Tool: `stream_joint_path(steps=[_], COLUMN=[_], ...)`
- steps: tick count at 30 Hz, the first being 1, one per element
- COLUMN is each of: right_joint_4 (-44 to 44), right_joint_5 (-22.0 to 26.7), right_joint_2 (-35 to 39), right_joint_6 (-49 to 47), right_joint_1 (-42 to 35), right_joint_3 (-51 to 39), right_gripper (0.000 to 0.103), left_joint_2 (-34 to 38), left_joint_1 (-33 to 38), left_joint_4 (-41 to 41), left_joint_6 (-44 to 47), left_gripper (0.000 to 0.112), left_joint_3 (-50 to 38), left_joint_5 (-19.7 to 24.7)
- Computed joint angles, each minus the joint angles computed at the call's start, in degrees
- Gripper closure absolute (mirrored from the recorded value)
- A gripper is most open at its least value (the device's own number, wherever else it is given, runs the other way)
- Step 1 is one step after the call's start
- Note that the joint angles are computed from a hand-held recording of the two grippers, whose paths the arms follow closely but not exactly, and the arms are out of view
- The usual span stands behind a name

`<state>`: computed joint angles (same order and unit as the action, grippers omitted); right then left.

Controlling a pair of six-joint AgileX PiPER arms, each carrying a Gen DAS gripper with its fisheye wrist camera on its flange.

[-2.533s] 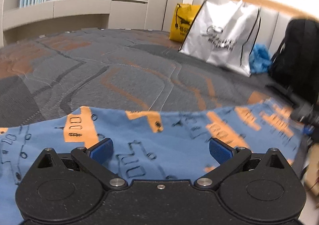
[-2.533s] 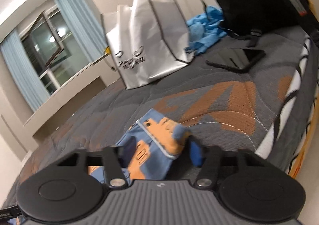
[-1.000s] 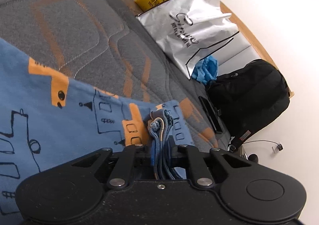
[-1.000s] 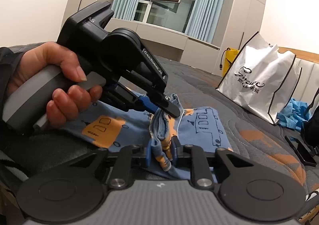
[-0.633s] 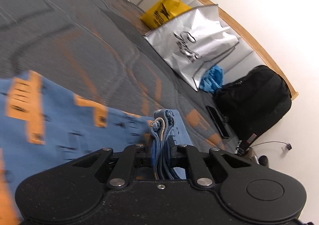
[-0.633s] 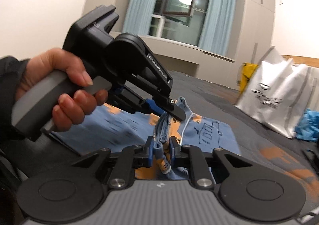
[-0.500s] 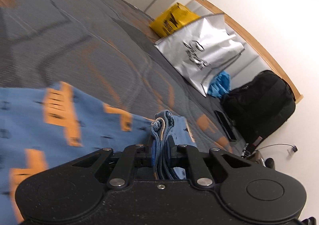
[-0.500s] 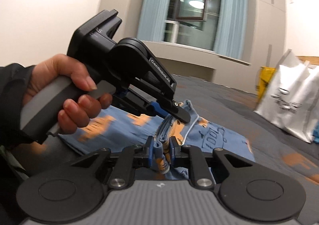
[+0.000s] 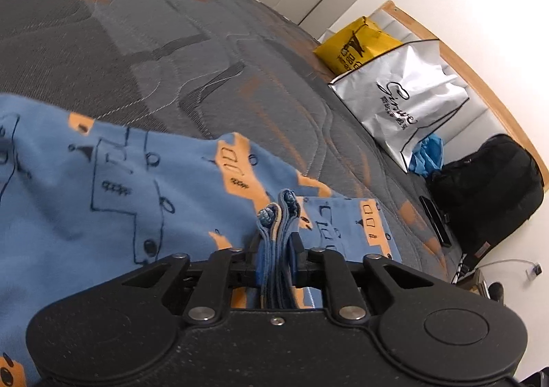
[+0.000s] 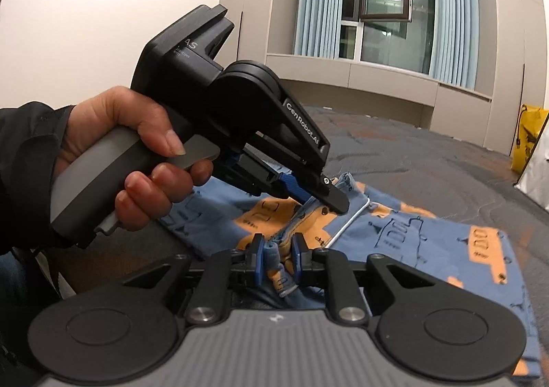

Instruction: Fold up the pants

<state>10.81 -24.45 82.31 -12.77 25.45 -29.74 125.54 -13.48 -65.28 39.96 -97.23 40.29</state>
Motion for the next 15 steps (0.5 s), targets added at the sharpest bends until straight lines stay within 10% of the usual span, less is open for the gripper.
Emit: stream_joint_path(steps=[2, 5, 15], right_joint_4=[-4.61, -4.77, 18.38], right_joint_5=[-0.6, -0.42, -3.29], right_joint_2=[-0.46, -2.72, -8.47], right_joint_6=[4.38, 3.03, -15.96], right_joint_1=[-1.12, -1.47, -18.67], right_joint_3=[0.76, 1.62, 4.41], right_gripper=[0.067, 0.022, 0.0], left_joint_2=[-0.63, -3.16, -12.24], left_joint_1=[0.44, 0.79, -8.39], left_joint_4=[-2.13, -7.82, -19.89], left_joint_6=[1.33, 5.87, 26.43], left_gripper=[0.082, 0.047, 0.015], left_joint_3=[1.59, 5.88, 18.94], left_joint_5=[-0.19, -2.3, -27.3])
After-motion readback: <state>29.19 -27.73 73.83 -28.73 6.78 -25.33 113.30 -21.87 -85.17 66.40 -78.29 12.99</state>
